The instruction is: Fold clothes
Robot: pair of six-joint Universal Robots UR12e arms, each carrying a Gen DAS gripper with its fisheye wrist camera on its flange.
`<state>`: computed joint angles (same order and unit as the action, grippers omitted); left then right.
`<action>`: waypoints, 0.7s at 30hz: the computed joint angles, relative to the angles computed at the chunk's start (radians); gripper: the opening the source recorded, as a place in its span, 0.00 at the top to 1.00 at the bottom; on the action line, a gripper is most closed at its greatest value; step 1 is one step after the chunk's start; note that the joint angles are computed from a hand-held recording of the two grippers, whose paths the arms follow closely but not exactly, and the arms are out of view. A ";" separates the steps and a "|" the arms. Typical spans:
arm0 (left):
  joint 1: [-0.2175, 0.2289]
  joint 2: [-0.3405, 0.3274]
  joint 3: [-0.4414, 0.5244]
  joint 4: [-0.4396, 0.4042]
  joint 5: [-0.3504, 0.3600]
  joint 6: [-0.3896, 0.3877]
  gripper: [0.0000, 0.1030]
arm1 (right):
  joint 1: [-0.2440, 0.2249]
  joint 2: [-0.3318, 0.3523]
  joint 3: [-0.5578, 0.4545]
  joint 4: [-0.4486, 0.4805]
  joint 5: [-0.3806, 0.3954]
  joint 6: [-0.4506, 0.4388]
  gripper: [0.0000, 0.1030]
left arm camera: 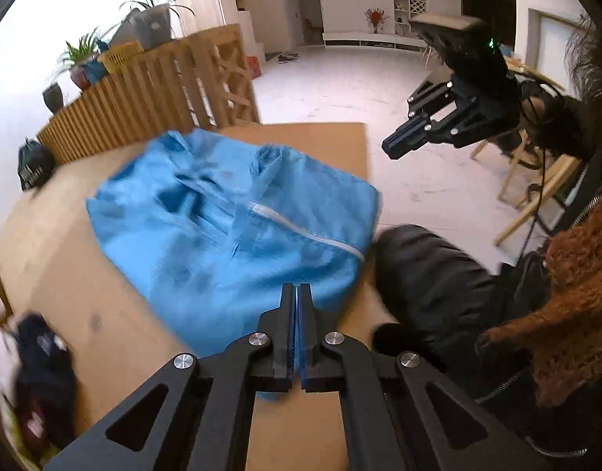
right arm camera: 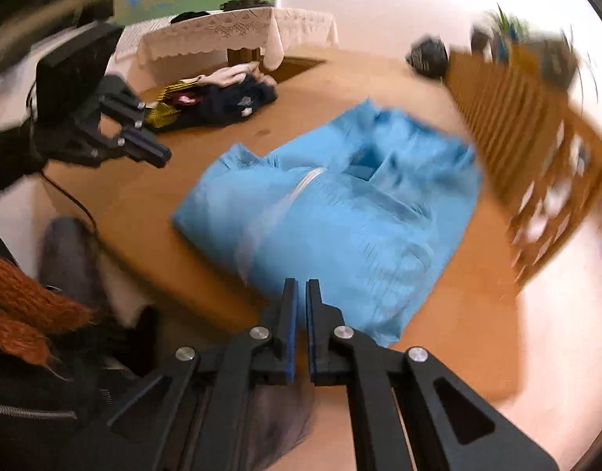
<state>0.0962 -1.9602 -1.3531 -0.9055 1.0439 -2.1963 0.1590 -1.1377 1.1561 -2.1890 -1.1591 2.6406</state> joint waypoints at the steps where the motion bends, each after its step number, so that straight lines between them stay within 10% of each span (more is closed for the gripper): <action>1: 0.003 0.020 -0.031 0.008 -0.007 0.014 0.99 | -0.001 -0.020 0.028 0.009 0.003 0.007 0.96; 9: 0.018 -0.005 -0.022 0.049 0.026 -0.093 0.95 | 0.004 -0.022 0.010 0.042 -0.103 0.047 0.92; 13: 0.015 -0.077 0.065 0.041 0.101 -0.151 0.87 | -0.003 0.074 -0.117 0.034 -0.134 0.068 0.49; 21: 0.002 -0.221 0.294 -0.137 0.187 -0.226 0.62 | 0.002 0.265 -0.413 0.269 -0.186 0.058 0.48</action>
